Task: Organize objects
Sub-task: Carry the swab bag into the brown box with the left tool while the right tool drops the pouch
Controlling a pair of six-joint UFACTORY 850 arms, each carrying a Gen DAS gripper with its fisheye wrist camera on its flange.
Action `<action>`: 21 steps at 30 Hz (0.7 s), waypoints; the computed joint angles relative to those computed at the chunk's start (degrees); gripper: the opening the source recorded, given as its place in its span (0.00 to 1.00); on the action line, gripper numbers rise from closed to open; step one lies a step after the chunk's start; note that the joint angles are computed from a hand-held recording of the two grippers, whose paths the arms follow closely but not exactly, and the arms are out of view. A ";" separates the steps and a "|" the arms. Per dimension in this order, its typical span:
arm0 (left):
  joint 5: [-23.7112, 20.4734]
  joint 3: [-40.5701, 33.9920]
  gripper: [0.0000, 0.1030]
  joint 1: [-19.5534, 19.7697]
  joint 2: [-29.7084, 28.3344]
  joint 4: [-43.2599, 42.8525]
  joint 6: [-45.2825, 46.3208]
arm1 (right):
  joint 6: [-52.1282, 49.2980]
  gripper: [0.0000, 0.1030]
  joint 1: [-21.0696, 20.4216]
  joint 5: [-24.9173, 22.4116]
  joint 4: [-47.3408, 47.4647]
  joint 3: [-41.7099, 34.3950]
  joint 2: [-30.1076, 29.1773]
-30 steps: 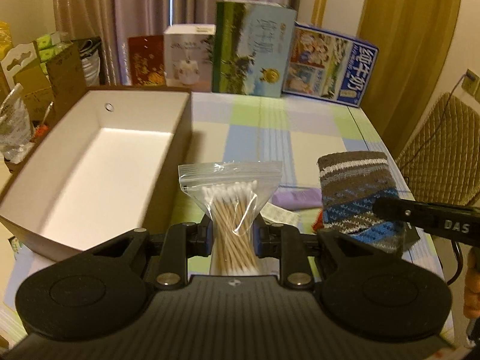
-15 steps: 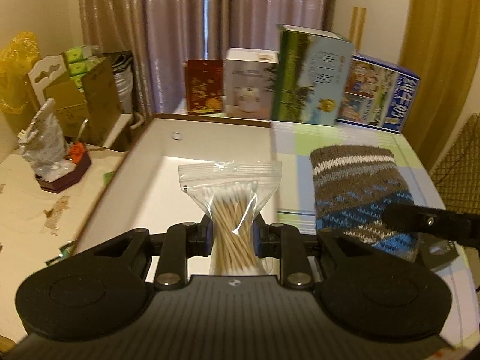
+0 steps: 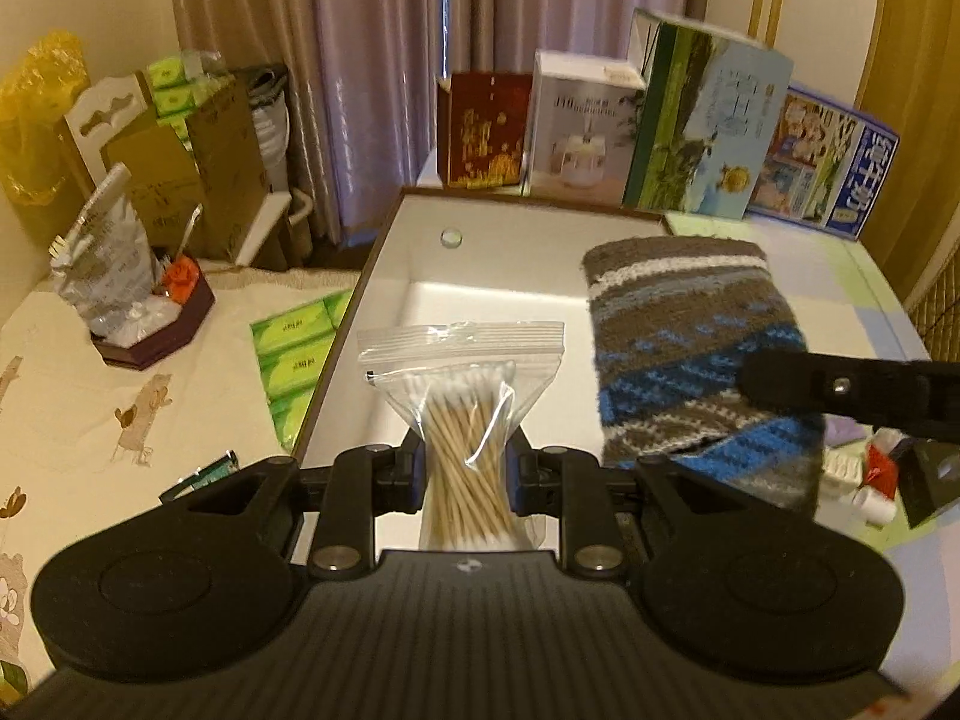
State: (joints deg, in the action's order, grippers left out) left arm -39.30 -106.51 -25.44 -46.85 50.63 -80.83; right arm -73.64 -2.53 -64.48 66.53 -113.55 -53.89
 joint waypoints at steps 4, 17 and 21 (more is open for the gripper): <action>2.03 -0.95 0.20 1.96 -1.40 -6.86 9.23 | 2.43 0.09 2.23 5.80 -4.30 2.62 0.98; 2.74 -4.83 0.20 5.07 -6.08 -23.80 29.47 | 11.68 0.09 6.24 14.56 -15.43 2.09 -1.17; 2.83 -5.37 0.21 5.57 -6.55 -26.25 32.30 | 9.30 0.13 7.34 19.60 -16.19 4.61 0.36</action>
State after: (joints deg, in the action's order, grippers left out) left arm -36.47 -111.89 -19.88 -53.40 24.37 -48.53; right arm -64.34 4.81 -44.88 50.33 -108.94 -53.53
